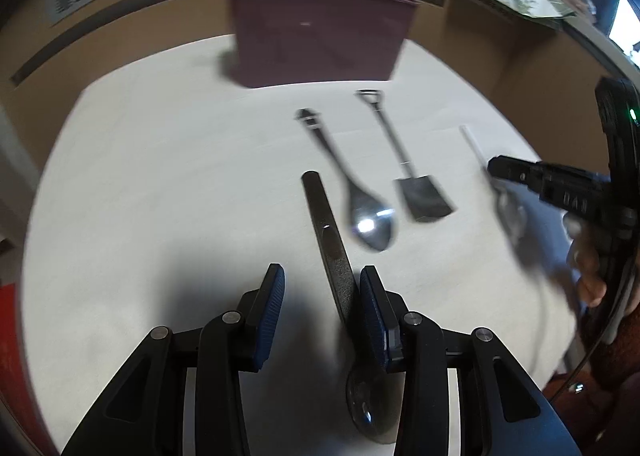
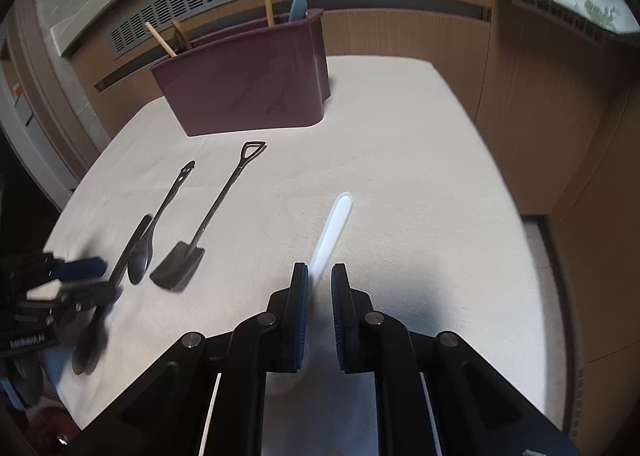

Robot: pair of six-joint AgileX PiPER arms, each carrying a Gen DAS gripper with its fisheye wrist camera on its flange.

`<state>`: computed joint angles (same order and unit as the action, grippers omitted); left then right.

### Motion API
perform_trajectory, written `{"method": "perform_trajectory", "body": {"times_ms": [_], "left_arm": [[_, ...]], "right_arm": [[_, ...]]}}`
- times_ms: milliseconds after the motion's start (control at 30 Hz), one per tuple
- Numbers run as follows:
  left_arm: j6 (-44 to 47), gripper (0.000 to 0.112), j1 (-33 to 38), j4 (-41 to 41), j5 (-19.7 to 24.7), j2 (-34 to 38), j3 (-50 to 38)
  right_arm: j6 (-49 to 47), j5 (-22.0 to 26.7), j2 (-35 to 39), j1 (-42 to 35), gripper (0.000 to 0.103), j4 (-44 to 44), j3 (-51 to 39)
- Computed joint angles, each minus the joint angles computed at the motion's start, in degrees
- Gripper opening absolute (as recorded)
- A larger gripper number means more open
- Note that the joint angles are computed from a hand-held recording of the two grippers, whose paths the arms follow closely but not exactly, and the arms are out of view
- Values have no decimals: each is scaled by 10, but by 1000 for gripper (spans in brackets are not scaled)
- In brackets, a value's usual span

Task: Organize utensils
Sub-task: 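Grasp the dark-handled metal spoon by its handle with the left tool, then lift the white spoon and dark-handled spoon up over the holder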

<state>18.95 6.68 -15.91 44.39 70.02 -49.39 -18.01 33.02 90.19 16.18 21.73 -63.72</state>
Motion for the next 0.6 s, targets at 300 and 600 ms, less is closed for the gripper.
{"method": "perform_trajectory", "body": {"times_ms": [300, 600], "left_arm": [[92, 40, 97, -101, 36, 8, -5], [-22, 40, 11, 6, 8, 52, -47]], "right_arm": [[172, -20, 49, 78, 14, -181, -56], [48, -4, 46, 61, 9, -81, -63]]}}
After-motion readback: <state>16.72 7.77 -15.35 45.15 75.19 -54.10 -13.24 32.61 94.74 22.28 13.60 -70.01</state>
